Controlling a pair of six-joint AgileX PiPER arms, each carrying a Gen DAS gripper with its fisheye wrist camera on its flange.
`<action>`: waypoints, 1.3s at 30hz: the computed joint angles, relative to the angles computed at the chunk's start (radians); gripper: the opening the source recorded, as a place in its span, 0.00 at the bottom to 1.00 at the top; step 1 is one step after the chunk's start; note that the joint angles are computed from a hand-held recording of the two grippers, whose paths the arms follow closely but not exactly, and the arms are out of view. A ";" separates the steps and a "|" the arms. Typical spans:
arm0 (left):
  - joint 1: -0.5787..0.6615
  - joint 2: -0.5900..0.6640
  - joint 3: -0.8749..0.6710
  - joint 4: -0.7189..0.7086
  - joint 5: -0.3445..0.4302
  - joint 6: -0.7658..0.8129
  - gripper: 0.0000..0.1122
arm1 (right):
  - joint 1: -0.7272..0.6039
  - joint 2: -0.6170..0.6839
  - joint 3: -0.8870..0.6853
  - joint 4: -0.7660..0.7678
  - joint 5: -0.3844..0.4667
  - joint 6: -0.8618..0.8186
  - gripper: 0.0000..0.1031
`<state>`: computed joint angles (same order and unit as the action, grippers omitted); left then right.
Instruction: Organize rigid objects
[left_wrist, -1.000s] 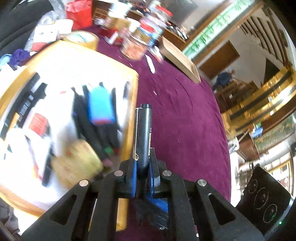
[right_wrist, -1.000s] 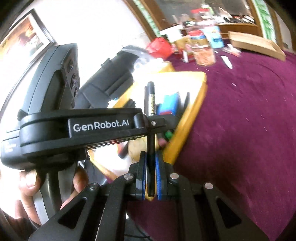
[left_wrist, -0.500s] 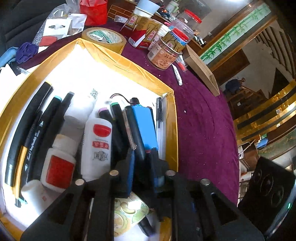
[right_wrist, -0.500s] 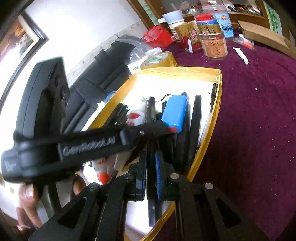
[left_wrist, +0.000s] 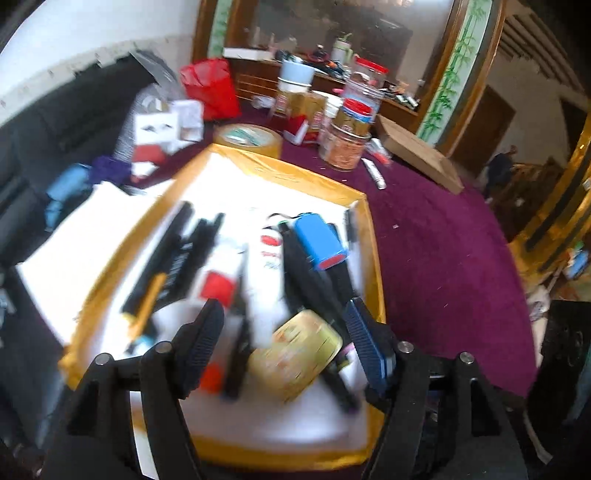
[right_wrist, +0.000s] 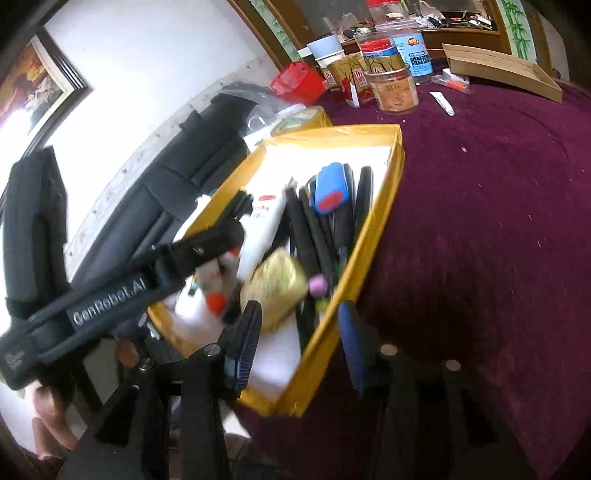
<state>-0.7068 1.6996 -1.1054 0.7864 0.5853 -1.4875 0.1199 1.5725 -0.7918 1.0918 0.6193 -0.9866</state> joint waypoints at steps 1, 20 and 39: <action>-0.020 -0.007 0.008 0.029 0.033 -0.026 0.61 | 0.008 -0.019 0.021 -0.003 -0.012 0.000 0.38; -0.120 -0.045 0.027 0.048 0.310 0.004 0.67 | 0.181 -0.114 0.073 -0.238 -0.165 0.305 0.38; -0.033 -0.051 0.066 0.040 0.232 0.040 0.70 | 0.254 -0.042 -0.007 -0.371 -0.221 0.443 0.38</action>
<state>-0.7401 1.6489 -1.0396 0.8263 0.8171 -1.4474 0.3743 1.5302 -0.7986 0.7209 0.3984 -0.5439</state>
